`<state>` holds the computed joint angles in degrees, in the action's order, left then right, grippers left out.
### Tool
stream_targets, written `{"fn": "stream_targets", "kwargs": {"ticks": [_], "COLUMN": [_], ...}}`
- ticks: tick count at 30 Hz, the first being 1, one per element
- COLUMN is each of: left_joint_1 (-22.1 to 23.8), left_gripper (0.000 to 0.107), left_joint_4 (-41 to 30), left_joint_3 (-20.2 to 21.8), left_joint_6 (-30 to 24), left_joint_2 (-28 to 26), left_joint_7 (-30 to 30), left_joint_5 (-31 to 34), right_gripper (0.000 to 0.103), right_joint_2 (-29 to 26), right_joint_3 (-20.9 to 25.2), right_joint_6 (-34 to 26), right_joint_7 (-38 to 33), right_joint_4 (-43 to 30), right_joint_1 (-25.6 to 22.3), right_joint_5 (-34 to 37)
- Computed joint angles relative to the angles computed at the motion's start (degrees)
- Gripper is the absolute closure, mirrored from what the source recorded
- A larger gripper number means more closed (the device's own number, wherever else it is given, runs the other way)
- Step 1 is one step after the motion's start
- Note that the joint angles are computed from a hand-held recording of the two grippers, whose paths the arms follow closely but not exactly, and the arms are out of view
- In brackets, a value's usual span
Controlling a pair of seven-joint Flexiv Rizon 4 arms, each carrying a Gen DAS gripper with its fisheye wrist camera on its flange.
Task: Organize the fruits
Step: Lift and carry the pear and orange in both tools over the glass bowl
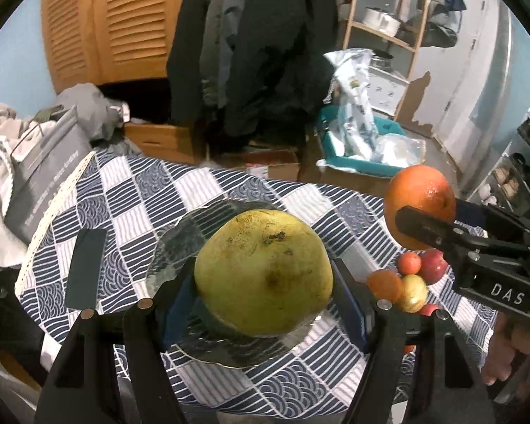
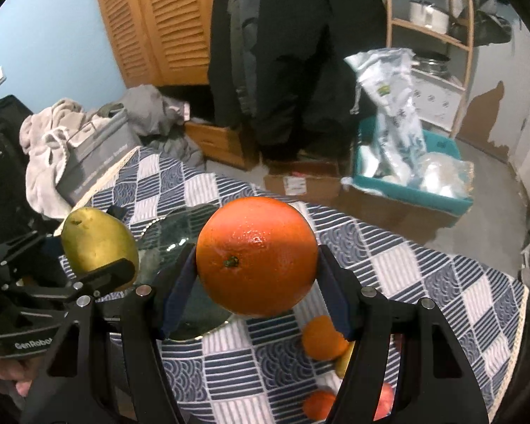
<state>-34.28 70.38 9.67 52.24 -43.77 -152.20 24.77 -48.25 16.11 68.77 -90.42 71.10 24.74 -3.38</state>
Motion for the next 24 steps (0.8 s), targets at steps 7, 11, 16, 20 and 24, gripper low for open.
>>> {"fn": "stream_targets", "kwargs": {"ticks": [7, 11, 16, 20, 24], "left_joint_1": [1.88, 2.84, 4.30, 5.71, 6.39], "left_gripper": [0.033, 0.033, 0.033, 0.033, 0.033], "left_joint_4": [3.01, 4.06, 5.45, 6.81, 7.05], "left_joint_3": [-0.46, -0.74, -1.23, -1.97, -2.32], "left_joint_6": [0.10, -0.14, 0.36, 1.66, 1.29], "left_joint_2": [-0.21, -0.81, -1.79, -2.71, -3.91], "left_joint_7": [-0.20, 0.10, 0.47, 1.26, 2.78], "left_joint_5": [-1.65, -2.86, -4.93, -7.38, -9.57], "right_gripper": [0.036, 0.036, 0.036, 0.036, 0.036], "right_joint_2": [-4.77, -7.43, -10.45, -12.46, -14.14], "right_joint_3": [1.28, 0.67, -0.69, -1.22, -1.72], "right_joint_6": [-6.17, -9.93, -14.28, -17.60, -20.15], "right_joint_7": [-1.01, -1.33, -2.22, -2.55, -2.92], "right_joint_4": [-7.51, -11.37, -15.29, -18.11, -20.39], "right_joint_1": [1.25, 2.79, 4.91, 5.78, 6.60], "right_joint_5": [1.20, 1.76, 1.56, 2.00, 2.42]}}
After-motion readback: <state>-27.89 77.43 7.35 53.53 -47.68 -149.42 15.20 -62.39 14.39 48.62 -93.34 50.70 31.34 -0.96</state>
